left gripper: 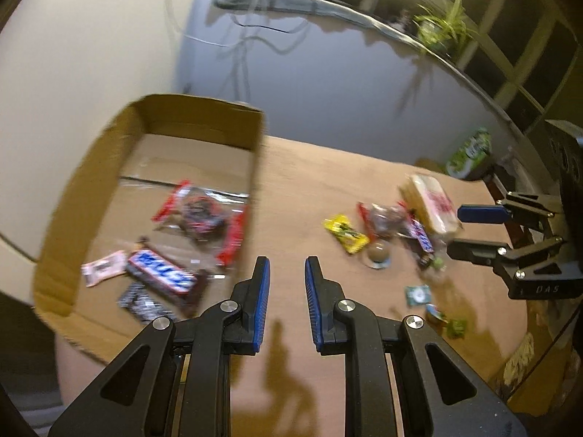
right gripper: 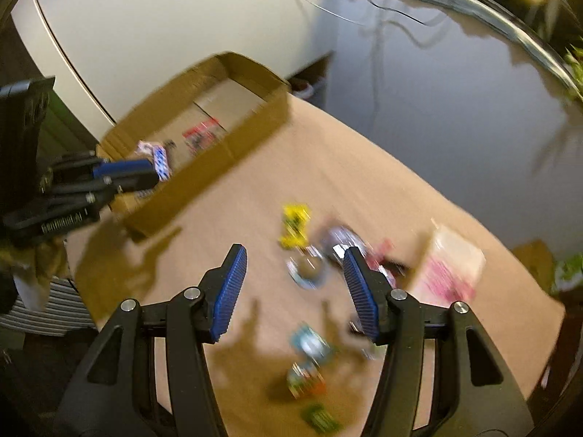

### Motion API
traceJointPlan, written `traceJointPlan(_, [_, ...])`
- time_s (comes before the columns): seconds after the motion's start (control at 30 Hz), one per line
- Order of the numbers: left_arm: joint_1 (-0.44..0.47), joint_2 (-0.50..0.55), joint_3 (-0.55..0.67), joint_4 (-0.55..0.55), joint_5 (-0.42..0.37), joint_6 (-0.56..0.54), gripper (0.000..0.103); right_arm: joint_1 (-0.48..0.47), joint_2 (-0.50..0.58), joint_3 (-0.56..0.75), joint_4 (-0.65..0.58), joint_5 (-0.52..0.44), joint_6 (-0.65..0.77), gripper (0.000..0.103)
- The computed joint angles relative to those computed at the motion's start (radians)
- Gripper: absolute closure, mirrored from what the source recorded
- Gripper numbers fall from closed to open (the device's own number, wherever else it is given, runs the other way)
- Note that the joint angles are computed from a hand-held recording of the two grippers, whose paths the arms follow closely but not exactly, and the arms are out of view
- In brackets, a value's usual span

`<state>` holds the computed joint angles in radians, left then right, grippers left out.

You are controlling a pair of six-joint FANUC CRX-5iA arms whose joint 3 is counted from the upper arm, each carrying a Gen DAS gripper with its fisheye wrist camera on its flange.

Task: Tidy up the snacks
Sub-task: 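Move both tools back over the remaining snacks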

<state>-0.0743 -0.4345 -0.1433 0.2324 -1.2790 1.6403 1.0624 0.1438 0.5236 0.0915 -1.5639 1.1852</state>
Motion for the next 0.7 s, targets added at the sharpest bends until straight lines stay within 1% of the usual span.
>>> traceJointPlan(0.23, [-0.126, 0.077, 0.030, 0.029, 0.019, -0.002, 0.085, 0.004, -0.151, -0.186, 0.009, -0.022, -0.083, 0.045])
traceJointPlan(0.3, [-0.164, 0.102, 0.040, 0.038, 0.021, -0.015, 0.082, 0.008, -0.189, -0.236, 0.002, -0.031, -0.104, 0.045])
traceJointPlan(0.37, [-0.208, 0.134, 0.058, 0.033, 0.018, -0.029, 0.082, 0.013, -0.214, -0.271, -0.007, -0.039, -0.120, 0.045])
traceJointPlan(0.57, [-0.287, 0.207, 0.099, 0.028, 0.001, -0.090, 0.082, 0.022, -0.283, -0.368, -0.037, -0.048, -0.162, 0.045])
traceJointPlan(0.7, [-0.321, 0.241, 0.113, 0.068, -0.021, -0.156, 0.082, 0.014, -0.316, -0.412, -0.058, -0.035, -0.184, 0.045])
